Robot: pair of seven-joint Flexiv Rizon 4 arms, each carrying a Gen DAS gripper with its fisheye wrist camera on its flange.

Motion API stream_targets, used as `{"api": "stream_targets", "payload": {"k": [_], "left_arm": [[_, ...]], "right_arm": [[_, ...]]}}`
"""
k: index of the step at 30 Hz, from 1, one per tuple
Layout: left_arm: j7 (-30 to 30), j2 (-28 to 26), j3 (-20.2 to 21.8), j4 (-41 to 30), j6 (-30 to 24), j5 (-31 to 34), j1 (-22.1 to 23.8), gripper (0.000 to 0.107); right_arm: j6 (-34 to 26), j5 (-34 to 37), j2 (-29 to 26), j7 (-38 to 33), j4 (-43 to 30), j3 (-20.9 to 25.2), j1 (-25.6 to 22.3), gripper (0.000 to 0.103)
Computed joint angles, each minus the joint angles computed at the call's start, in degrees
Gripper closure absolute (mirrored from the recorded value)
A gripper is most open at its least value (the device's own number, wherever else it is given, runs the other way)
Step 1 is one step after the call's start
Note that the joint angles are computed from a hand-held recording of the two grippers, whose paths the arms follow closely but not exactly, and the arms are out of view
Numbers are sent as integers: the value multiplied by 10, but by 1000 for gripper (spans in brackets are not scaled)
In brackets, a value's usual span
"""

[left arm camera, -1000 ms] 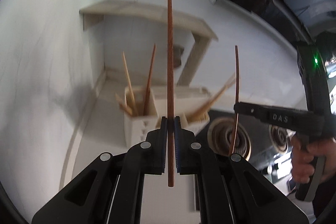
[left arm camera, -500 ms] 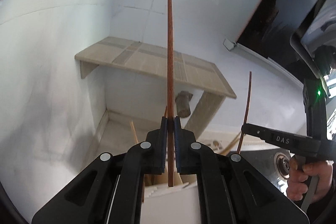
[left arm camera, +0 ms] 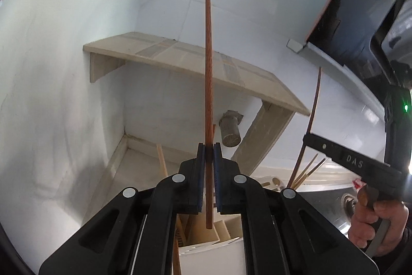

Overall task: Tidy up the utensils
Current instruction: 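Lower both reddish chopsticks upright into the cream holder, then open both tools to release the chopsticks into the holder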

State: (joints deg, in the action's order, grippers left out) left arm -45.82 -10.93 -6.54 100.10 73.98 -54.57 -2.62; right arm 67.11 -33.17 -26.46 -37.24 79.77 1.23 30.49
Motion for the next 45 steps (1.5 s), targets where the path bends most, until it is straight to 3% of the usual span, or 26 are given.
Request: {"api": "stream_targets", "payload": {"k": [7, 14, 36, 45], "left_arm": [[22, -7, -11, 13, 36, -3, -7, 101], [41, -6, -20, 29, 74, -11, -11, 101], [39, -6, -23, 29, 87, -1, -8, 100], [30, 2, -18, 31, 92, 10, -13, 90]], "right_arm": [[58, -54, 12, 70, 47, -40, 10, 97], [75, -79, 11, 81, 63, -37, 5, 97], [59, -33, -10, 44, 37, -19, -2, 97], [57, -9, -15, 24, 33, -14, -3, 97]]}}
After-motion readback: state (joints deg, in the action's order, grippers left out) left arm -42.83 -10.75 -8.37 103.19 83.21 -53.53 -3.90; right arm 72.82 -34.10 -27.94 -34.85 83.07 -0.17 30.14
